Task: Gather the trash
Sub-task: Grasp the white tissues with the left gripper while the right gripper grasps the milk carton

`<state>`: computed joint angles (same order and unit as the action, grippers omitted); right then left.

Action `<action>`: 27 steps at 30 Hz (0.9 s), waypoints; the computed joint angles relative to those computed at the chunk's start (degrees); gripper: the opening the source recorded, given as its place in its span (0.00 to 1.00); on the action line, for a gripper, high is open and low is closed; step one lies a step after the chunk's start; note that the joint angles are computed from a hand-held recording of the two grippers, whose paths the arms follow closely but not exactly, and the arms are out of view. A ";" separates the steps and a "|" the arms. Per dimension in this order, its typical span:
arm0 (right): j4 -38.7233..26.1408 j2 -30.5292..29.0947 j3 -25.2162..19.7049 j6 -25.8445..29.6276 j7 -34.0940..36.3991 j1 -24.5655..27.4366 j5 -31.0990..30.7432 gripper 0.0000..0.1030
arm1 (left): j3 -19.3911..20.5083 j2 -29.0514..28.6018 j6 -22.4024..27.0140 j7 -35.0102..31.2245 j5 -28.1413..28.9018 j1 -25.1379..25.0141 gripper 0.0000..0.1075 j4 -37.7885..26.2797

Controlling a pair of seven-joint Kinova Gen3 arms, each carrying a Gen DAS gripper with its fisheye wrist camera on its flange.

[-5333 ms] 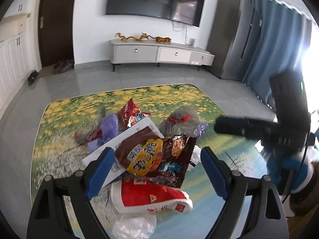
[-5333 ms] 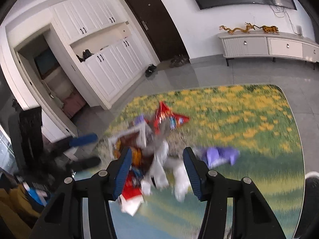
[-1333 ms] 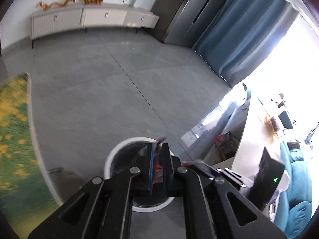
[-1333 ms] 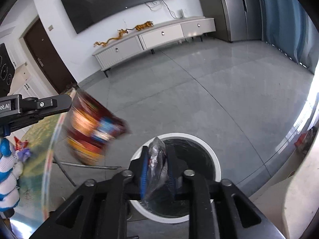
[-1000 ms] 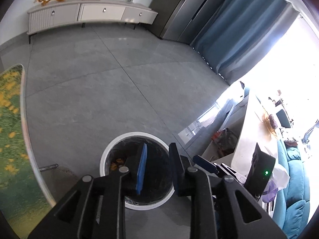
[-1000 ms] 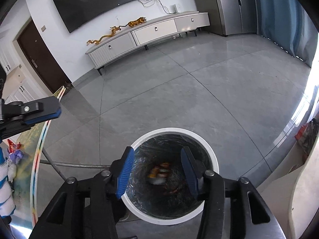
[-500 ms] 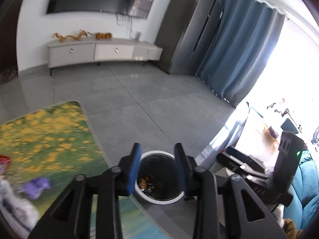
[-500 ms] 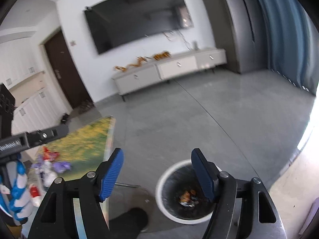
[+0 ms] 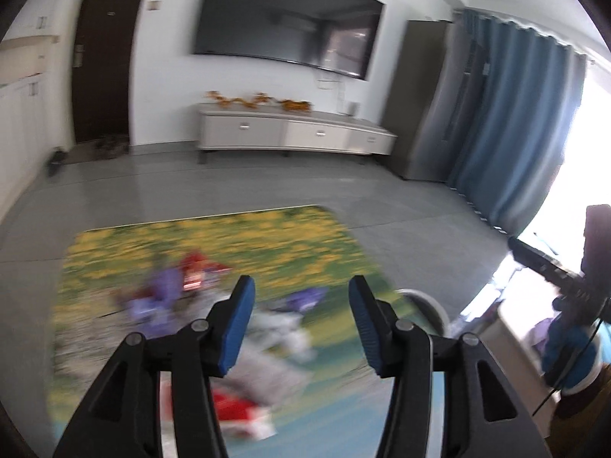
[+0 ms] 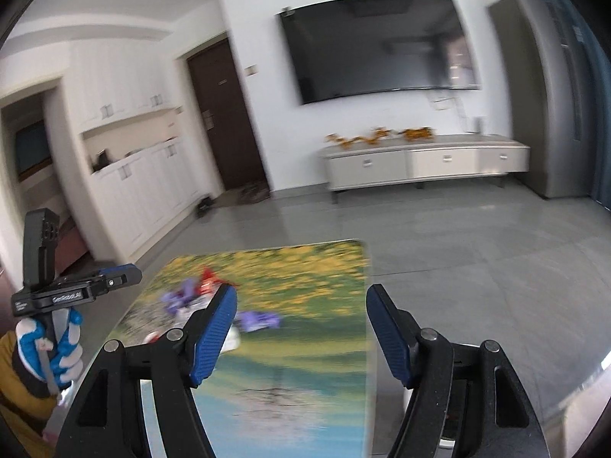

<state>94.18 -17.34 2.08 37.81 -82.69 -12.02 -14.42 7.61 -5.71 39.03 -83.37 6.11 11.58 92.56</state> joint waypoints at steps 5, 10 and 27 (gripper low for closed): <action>-3.65 5.05 -3.05 2.73 1.71 -2.98 -0.76 0.66 | -7.94 -6.31 1.28 -7.97 6.68 -2.94 0.46 7.49; -5.70 8.95 -7.19 4.96 1.75 -4.75 0.57 0.62 | -12.10 -8.69 2.23 -15.01 12.08 -4.66 0.46 13.63; -14.54 23.28 -11.74 15.06 -0.10 -10.81 9.32 0.58 | -9.90 -6.63 0.69 -19.39 17.26 -7.48 0.46 23.78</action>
<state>79.64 5.94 -9.65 52.88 -82.79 -22.83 -5.10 -2.29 -12.34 39.72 -102.76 23.37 4.09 116.33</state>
